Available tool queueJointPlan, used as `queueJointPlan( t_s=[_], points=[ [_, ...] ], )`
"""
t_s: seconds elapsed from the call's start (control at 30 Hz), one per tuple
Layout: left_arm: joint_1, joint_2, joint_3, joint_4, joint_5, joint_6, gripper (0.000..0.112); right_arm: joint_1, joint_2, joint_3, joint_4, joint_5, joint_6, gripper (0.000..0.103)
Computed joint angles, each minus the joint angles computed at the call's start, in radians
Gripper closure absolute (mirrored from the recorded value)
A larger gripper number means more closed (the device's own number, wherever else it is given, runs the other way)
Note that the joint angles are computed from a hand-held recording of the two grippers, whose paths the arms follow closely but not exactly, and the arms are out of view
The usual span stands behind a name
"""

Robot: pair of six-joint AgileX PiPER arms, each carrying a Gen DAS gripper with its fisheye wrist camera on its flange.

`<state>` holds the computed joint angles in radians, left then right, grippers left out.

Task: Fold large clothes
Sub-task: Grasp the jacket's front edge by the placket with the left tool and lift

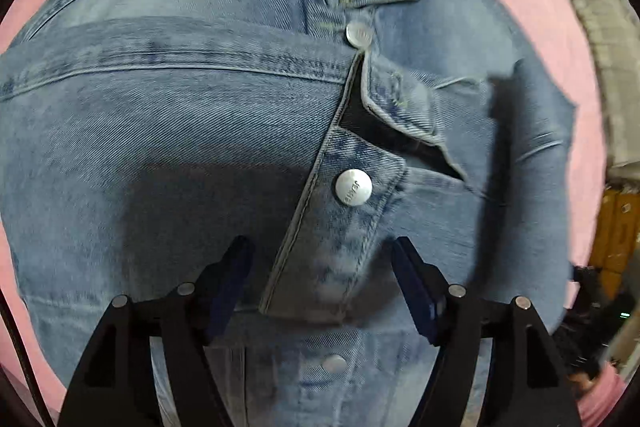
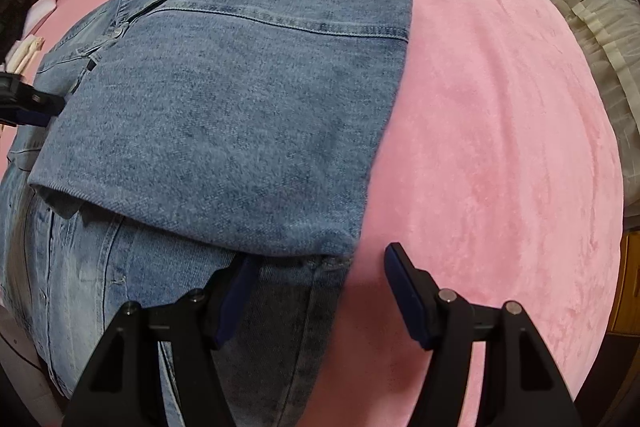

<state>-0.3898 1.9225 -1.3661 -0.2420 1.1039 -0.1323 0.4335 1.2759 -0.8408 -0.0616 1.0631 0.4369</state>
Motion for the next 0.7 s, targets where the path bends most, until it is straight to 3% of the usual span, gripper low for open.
queueJointPlan(
  t_s=[0.07,0.13,0.27,0.4,0.6,0.7],
  points=[
    [-0.051,0.012,-0.016,0.076,-0.006,-0.051,0.047,0.009,0.011,-0.014,-0.007,0.001,0.007,0.038],
    [-0.118,0.001,-0.01,0.143,-0.045,-0.068,0.071,0.019,0.044,-0.045,-0.014,-0.003,0.022,0.038],
    [-0.199,0.002,-0.032,0.219,-0.034,-0.127,0.095,0.011,0.075,-0.066,-0.011,-0.009,0.04,0.038],
    [-0.202,-0.027,-0.086,0.215,0.009,-0.128,0.098,0.004,0.097,-0.087,-0.012,-0.002,0.049,0.038],
    [-0.17,-0.177,-0.137,0.252,-0.004,-0.18,0.1,-0.015,0.115,-0.105,-0.017,0.0,0.056,0.038],
    [-0.117,-0.261,-0.086,0.289,-0.03,-0.236,0.1,-0.027,0.116,-0.102,-0.013,0.004,0.064,0.038]
  ],
)
